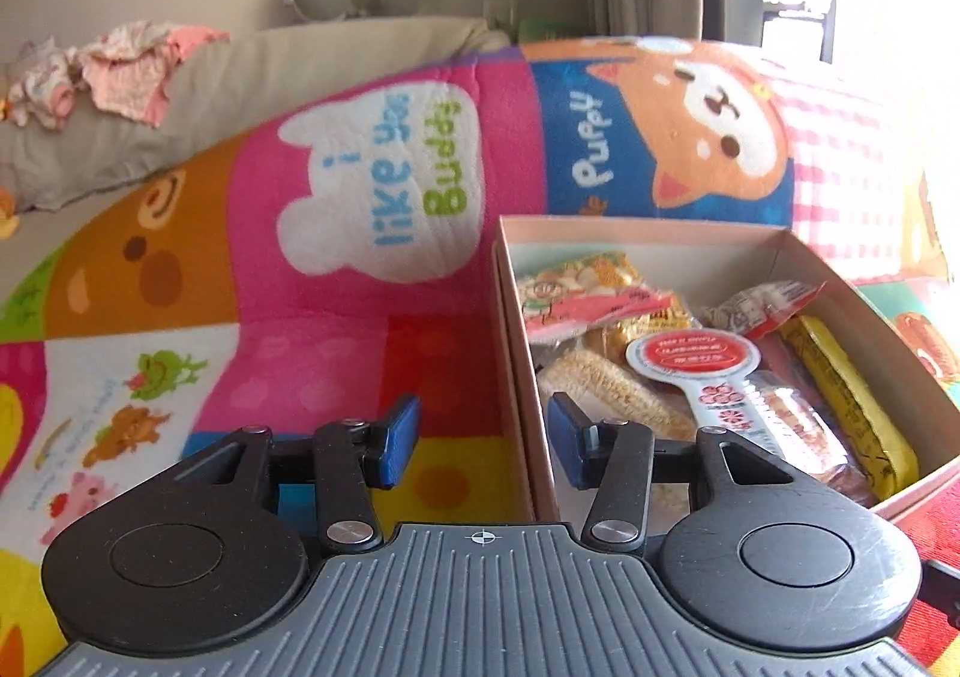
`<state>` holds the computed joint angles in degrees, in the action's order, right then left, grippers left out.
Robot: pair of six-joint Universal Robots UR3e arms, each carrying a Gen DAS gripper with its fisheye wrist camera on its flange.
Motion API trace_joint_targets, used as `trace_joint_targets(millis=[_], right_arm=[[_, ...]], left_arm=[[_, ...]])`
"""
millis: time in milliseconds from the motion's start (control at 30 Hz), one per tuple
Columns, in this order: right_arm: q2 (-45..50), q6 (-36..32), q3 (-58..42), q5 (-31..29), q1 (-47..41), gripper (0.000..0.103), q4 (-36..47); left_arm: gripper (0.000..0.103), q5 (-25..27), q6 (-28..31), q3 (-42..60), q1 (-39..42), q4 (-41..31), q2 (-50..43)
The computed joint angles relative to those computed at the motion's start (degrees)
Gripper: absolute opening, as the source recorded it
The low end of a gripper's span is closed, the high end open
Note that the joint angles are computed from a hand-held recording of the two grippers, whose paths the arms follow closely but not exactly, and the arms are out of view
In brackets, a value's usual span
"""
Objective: Organize objects
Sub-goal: 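Lower the pink box onto the mat with the left gripper and release it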
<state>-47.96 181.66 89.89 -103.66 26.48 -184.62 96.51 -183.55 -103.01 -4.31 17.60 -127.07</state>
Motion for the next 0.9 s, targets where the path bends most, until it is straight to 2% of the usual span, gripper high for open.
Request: trace_joint_targets(millis=[67,167,300,333,367,433,500,633,767,900], right_arm=[[-3.2,1.4,5.3,-1.0,0.4,0.103,-1.9],[-9.0,3.1,13.3,-1.3,1.7,0.103,-1.4],[-12.0,6.4,20.1,-0.8,4.6,0.103,-1.4],[-11.5,7.8,20.4,-1.8,5.5,0.103,-0.7],[-10.9,9.3,21.5,-3.1,6.1,0.103,-3.8],[-11.4,12.0,21.9,-1.7,5.3,0.103,-2.8],[-10.1,14.0,23.4,-2.2,5.0,0.103,-7.4],[-8.3,14.1,20.5,-5.5,6.7,0.103,-6.3],[-7.4,13.3,19.2,-2.9,5.4,0.103,-6.5],[-6.4,14.1,18.5,-3.8,5.7,0.103,-7.2]], left_arm=[[0.052,3.8,1.1,-7.7,-1.9,8.5,3.6],[0.052,4.0,1.2,-22.3,-4.0,20.0,9.9],[0.053,2.9,-3.2,-35.8,-9.3,19.5,16.3],[0.053,4.6,-4.4,-36.9,-11.6,20.4,15.1],[0.053,6.7,-5.2,-37.0,-13.9,21.4,13.2],[0.053,10.3,-7.2,-34.9,-17.2,19.9,10.2],[0.051,13.1,-8.0,-33.4,-19.1,19.5,9.1],[0.05,11.2,-9.6,-33.3,-18.5,18.6,9.0],[0.051,10.5,-11.2,-33.8,-18.0,18.9,9.1],[0.052,11.5,-13.3,-33.0,-18.6,18.1,8.9]])
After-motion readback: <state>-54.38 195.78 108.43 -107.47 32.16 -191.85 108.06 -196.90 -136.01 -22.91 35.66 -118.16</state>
